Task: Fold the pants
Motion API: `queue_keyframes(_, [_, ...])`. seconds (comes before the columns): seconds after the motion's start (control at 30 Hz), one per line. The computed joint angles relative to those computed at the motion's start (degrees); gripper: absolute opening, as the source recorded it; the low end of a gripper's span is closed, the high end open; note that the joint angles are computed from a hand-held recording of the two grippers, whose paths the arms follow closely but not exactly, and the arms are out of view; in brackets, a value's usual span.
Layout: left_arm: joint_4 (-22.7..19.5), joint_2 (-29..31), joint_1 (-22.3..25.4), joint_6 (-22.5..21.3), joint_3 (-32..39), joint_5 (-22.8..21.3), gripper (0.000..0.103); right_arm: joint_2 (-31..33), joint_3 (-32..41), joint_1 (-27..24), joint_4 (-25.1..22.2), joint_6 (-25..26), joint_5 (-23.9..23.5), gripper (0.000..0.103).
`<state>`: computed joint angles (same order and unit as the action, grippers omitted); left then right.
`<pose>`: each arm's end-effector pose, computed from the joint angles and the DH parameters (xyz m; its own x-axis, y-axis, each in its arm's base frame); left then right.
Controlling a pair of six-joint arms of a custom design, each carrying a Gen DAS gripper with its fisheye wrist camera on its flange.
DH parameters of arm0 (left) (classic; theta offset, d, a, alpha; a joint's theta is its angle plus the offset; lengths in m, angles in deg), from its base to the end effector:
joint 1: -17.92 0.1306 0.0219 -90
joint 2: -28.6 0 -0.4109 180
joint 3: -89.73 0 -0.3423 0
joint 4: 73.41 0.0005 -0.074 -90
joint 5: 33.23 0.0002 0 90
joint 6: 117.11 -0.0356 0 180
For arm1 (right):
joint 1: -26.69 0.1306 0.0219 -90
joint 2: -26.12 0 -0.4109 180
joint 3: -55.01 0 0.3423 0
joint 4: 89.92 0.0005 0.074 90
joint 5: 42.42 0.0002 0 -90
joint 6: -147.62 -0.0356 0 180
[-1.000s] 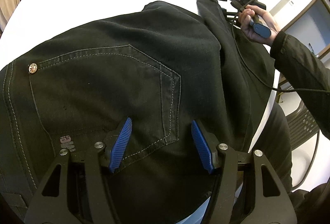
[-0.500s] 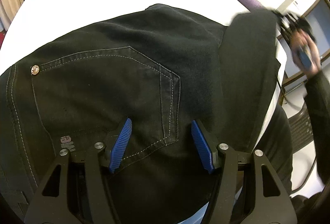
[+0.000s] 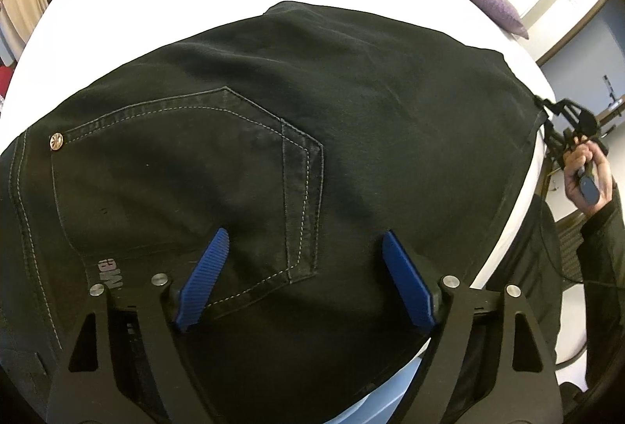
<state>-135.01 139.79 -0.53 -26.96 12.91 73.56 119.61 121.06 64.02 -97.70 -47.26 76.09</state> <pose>0.5153 -0.1833 0.3646 -0.8902 0.2944 -0.3477 0.3961 0.8771 -0.2717 0.3578 0.2508 0.3221 -0.0976 0.9936 -0.0563 0.5004 0.0978 0.8602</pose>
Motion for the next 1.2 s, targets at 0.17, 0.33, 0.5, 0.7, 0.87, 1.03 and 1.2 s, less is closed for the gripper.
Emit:
queue_keyframes(0.17, [0.8,-0.4,-0.9,1.2,-0.6,-0.7,0.081,0.4,1.3,-2.0,-3.3,2.5,-2.4,0.009])
queue_keyframes(0.33, [1.4,-1.0,-0.6,0.7,-1.9,-0.6,0.081,-0.9,-1.4,-2.8,-3.8,3.0,-3.7,0.007])
queue_keyframes(0.5, [2.5,-2.0,0.6,-0.1,-3.3,0.2,0.081,-0.1,0.5,-4.3,-7.0,5.1,-6.0,0.006])
queue_keyframes(0.7, [4.8,-3.5,2.0,0.1,-5.9,2.1,0.081,-1.9,1.7,-2.4,-13.7,1.6,-4.0,0.01])
queue_keyframes(0.87, [5.1,-3.9,3.1,2.0,-6.1,3.9,0.083,-1.8,12.4,1.1,-36.0,0.1,2.1,0.033])
queue_keyframes(1.03, [8.0,-5.1,3.5,3.0,-8.3,4.8,0.085,4.2,20.5,4.3,-19.9,19.0,-5.3,0.032])
queue_keyframes(1.2, [9.3,-6.5,4.7,3.1,-10.5,6.8,0.085,21.1,37.4,5.7,-13.7,26.7,-26.2,0.018])
